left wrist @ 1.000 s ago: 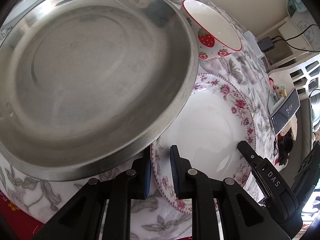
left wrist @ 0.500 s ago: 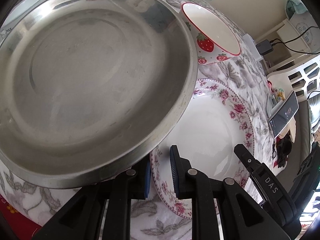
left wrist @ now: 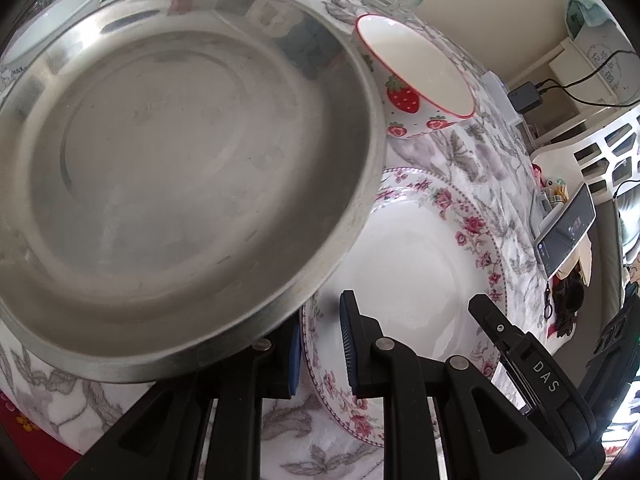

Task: Organize plates and bowls
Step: 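Lift and tilt the pink-rose plate with both grippers toward the steel basin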

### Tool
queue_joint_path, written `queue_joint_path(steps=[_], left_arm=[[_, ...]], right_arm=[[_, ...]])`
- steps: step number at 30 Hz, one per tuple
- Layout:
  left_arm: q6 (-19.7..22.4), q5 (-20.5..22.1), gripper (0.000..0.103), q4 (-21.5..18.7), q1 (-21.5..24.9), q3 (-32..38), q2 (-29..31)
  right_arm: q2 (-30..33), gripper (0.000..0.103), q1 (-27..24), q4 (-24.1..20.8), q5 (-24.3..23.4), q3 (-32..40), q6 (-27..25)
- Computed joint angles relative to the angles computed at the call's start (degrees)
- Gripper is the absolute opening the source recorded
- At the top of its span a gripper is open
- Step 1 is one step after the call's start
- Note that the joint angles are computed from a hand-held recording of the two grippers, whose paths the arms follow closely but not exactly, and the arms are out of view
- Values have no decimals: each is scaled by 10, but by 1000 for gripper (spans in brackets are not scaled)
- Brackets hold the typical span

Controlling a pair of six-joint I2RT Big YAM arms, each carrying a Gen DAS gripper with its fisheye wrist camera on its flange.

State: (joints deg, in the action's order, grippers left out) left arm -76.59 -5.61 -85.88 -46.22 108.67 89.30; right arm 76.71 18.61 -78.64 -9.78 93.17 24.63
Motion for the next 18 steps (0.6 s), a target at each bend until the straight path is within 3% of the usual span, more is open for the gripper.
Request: queue_joint_path(steps=[6,18], left_arm=[[13,-12,19,-3,-7,20,6],[36,-19,19,-6,-14,44,16]], right_arm=[[-10,30,-12,15,-11,-6,10],[-23,30,-17,23,11,0,-4]])
